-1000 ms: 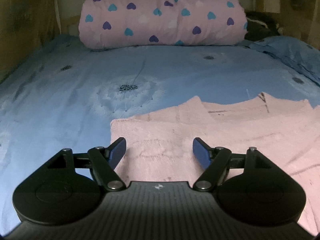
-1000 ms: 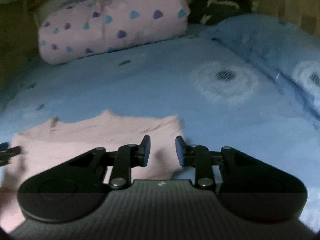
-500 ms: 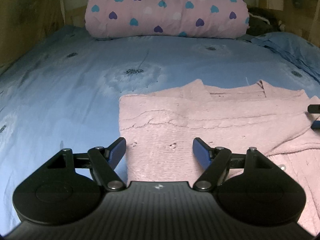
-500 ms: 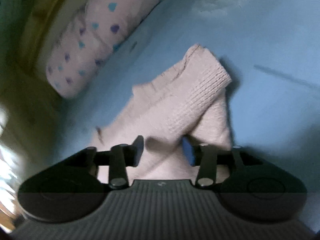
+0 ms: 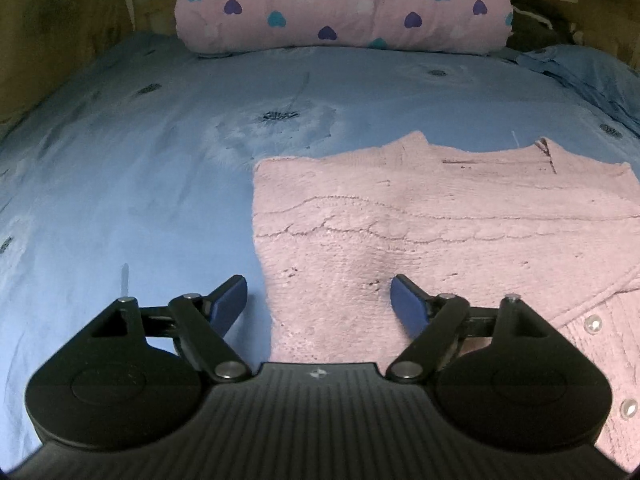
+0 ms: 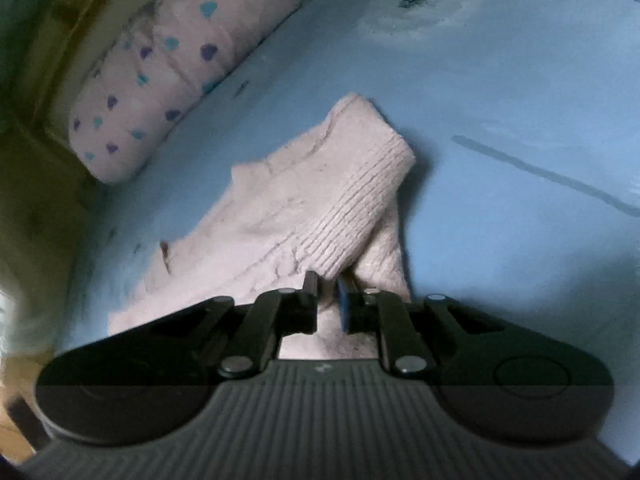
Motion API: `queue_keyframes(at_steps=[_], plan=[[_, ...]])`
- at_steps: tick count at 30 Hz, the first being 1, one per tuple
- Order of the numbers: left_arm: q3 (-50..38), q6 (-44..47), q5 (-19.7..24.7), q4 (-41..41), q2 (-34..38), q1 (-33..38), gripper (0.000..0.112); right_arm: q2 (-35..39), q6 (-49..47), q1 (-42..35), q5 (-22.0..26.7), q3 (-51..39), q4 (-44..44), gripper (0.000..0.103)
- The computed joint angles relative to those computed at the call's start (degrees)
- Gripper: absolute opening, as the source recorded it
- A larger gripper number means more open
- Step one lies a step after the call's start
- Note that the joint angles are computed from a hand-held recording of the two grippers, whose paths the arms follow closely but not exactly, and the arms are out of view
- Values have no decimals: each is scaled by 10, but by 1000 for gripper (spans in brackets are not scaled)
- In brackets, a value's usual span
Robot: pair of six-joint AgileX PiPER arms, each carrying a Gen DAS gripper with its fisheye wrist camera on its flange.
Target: Fold small clothes
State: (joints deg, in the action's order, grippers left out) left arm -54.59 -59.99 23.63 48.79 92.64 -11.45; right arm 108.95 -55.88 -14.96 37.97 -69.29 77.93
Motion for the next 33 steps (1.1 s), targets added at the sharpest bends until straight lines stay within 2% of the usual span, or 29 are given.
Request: queue_keyframes(at_steps=[2,6,8,10,11,14,16,22,26,33], plan=[[-1,1,13,-1,-5,-7,83,-16,-3,1,-7,7,-18,16],[-9,8,68,-1,-21,-39,83,-77,-57,18,-75,48,-43,17],[-9,6,101,-6,-35,-60,83,-107,-145,12,-86,85,0,24],[-13,2,137,-19,-49,-84,83,-116,-205,4,-78,101,33,44],[-15,1,155,-28,-56,-97,83,-124,-249,-5,-65,117,58,46],[-21,-16,204,-39,-69,-137,83,-132,-341,-23,-31,147,97,46],[-26,-39,243,-36,-73,-170,83,-134,-378,-27,-18,160,90,46],[4,-155,336,-12,-93,-283,83,-128,-482,-11,-40,186,76,44],[21,-207,389,-22,-102,-346,83,-123,-555,-8,-38,200,110,47],[77,-272,460,-29,-164,-440,83,-139,-568,-36,-8,230,110,48]])
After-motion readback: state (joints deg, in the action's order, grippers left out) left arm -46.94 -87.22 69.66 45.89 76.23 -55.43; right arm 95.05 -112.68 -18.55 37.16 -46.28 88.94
